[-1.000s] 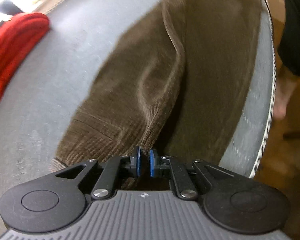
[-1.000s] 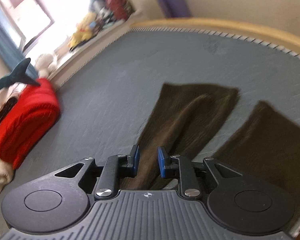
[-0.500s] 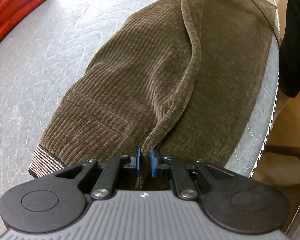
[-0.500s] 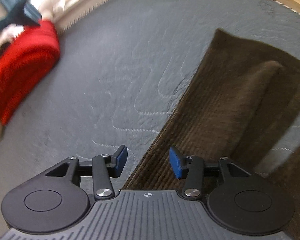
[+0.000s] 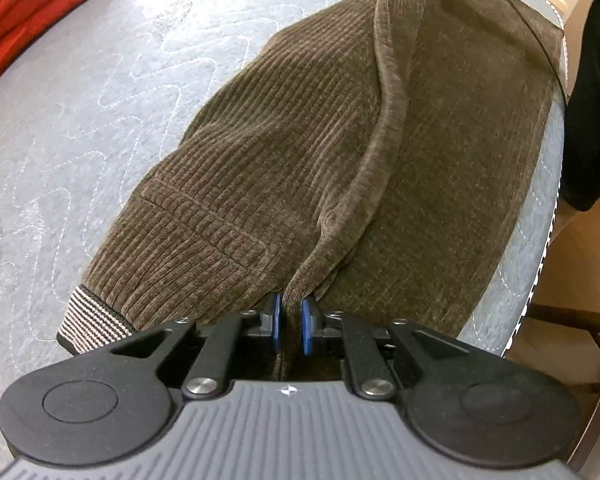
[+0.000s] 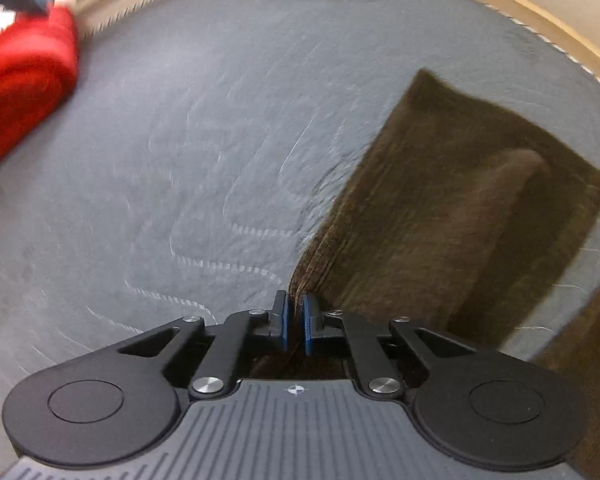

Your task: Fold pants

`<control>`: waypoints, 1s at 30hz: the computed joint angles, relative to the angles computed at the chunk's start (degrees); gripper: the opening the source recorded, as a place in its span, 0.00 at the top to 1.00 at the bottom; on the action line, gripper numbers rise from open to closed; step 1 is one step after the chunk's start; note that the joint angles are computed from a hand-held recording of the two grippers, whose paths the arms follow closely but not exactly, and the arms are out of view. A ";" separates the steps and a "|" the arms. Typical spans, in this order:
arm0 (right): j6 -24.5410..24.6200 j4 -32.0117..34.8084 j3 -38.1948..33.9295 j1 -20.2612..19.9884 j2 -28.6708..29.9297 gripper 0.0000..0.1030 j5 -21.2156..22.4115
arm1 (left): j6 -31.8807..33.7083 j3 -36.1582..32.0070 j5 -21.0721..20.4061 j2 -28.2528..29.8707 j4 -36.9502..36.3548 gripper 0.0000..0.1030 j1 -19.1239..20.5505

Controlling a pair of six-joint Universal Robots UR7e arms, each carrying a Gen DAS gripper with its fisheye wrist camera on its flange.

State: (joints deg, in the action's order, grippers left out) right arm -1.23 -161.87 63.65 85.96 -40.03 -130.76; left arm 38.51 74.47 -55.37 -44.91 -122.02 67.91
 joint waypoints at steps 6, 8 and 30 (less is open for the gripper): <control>-1.46 -11.15 17.64 1.20 -14.32 0.94 4.80 | 1.79 3.48 -2.12 -3.32 -3.69 0.90 -0.67; 0.09 -12.56 25.46 0.83 -20.57 0.95 5.66 | 2.11 4.58 -2.84 -4.59 -3.81 0.90 -0.83; -15.51 -20.17 38.43 -4.12 -27.61 0.57 7.70 | -11.62 -1.75 -4.05 -3.38 -3.11 0.66 0.12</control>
